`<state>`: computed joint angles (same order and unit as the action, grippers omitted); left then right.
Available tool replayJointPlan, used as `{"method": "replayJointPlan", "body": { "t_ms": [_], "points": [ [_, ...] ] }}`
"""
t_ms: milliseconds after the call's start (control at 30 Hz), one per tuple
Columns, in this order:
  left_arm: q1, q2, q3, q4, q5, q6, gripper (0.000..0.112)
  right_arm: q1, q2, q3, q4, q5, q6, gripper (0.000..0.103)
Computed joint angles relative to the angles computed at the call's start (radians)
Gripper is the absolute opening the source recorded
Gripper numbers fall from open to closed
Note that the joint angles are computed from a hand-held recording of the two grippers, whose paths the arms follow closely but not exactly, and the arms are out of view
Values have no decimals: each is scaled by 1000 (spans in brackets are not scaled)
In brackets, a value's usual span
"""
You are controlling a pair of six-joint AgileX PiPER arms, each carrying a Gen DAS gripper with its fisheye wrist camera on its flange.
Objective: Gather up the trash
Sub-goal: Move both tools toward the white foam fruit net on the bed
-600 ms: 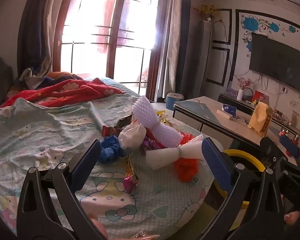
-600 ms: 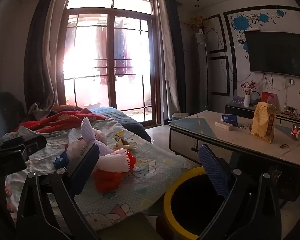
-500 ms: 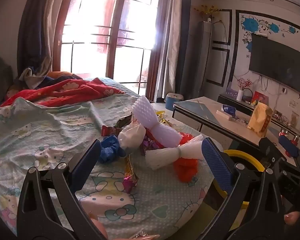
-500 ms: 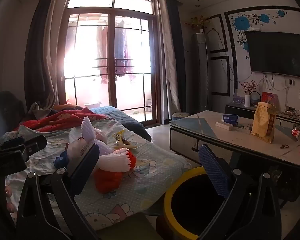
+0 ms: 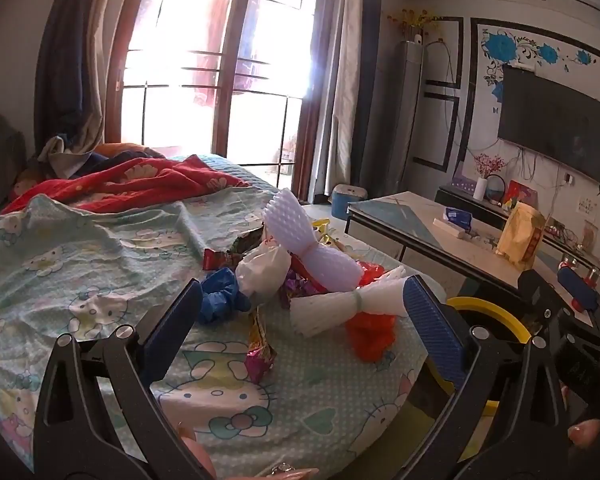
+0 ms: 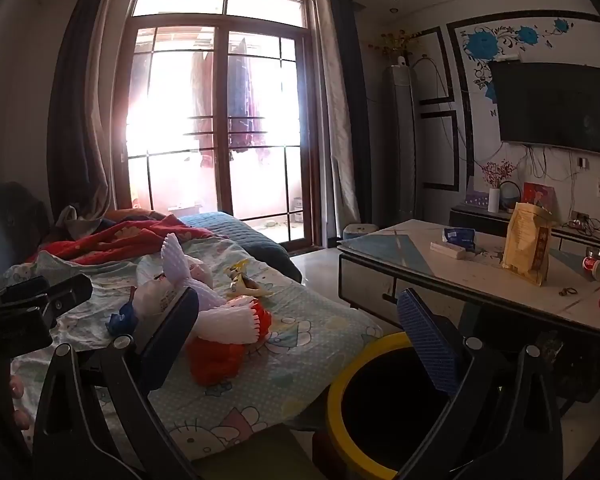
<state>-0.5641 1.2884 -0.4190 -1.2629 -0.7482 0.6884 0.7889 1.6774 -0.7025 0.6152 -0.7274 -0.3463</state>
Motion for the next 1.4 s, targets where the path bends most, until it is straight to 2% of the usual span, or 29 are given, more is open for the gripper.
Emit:
{"method": "replayJointPlan", "body": {
  "t_ms": [133, 300, 367, 1400],
  "points": [
    [-23, 19, 3, 9, -25, -26, 92, -2, 11, -1, -12, -6, 12, 97],
    [-20, 18, 4, 12, -24, -26, 92, -6, 26, -7, -17, -7, 25, 97],
    [-18, 16, 2, 10, -21, -24, 92, -18, 0, -1, -10, 20, 12, 97],
    [-27, 14, 2, 9, -25, -20, 92, -15, 4, -1, -11, 15, 14, 97]
  ]
}}
